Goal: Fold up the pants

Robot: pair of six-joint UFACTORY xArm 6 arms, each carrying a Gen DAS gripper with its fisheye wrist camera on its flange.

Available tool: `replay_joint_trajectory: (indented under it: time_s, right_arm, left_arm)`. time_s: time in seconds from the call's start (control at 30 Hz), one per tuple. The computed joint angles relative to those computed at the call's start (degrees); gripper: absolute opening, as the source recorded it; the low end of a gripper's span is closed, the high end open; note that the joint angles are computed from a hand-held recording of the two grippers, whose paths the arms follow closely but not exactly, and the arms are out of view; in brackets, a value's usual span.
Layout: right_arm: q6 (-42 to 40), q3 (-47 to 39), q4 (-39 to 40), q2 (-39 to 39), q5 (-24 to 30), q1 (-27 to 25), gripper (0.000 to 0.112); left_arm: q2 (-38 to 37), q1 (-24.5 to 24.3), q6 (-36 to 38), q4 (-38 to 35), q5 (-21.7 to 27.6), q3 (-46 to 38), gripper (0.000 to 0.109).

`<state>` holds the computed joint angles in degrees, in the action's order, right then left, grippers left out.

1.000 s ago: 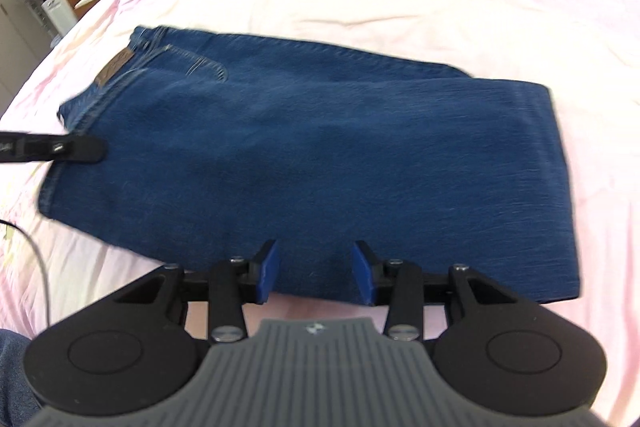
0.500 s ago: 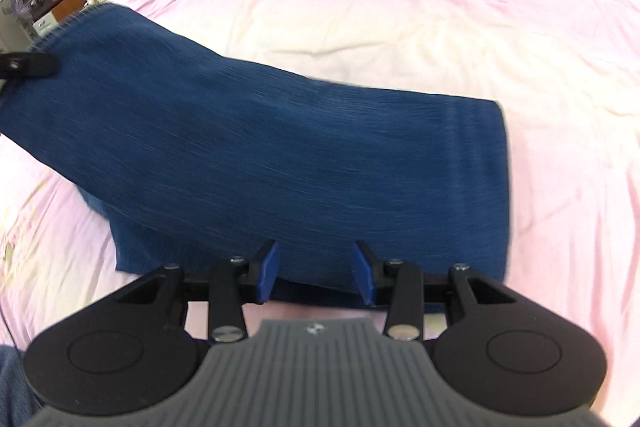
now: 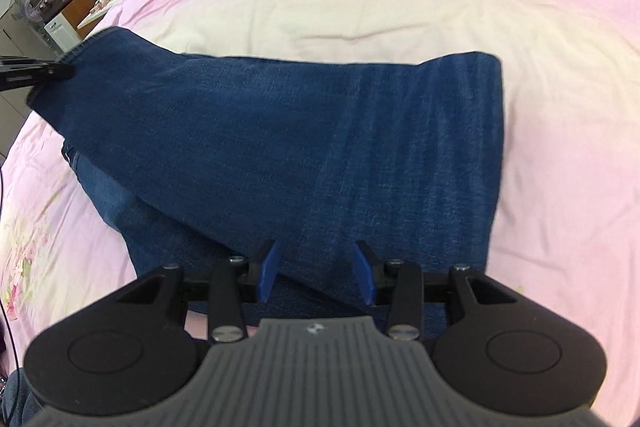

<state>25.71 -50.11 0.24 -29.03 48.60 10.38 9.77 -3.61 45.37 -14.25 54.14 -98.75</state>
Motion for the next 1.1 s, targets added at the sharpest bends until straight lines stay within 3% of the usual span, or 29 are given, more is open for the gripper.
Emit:
replay_joint_trajectory:
  time_s: [0.37, 0.57, 0.67, 0.73, 0.8, 0.93, 1.1]
  right_arm:
    - [2.26, -0.91, -4.63, 0.05, 1.52, -2.55, 0.038]
    - [2.84, -2.34, -8.79, -1.29, 3.14, -6.94, 0.036]
    - [1.76, -3.73, -7.87, 1.34, -0.97, -10.40, 0.029]
    - [0.33, -5.48, -5.35, 4.92, -4.97, -12.37, 0.027]
    - [-1.95, -6.29, -1.02, 8.43, -7.88, -13.65, 0.019]
    - [2.25, -7.81, -4.75, 15.66, -8.81, -15.67, 0.000]
    - [3.25, -6.38, -2.60, 17.72, -11.02, -17.40, 0.000]
  left_arm:
    - [1.71, 0.46, -1.48, 3.08, -6.47, 6.53, 0.010]
    - [1.19, 1.14, -0.58, 1.52, -5.36, 5.05, 0.010]
    - [1.61, 1.89, -1.25, 0.88, -4.36, 3.51, 0.008]
    - [1.69, 1.33, -5.04, 7.12, -8.15, 5.64, 0.000]
    - [2.86, 1.72, -8.91, 12.62, -9.58, 6.47, 0.000]
    - [3.46, 4.35, -7.86, 6.95, -7.66, 6.43, 0.000]
    - [3.00, 5.74, -8.83, 5.51, -5.73, 4.94, 0.000]
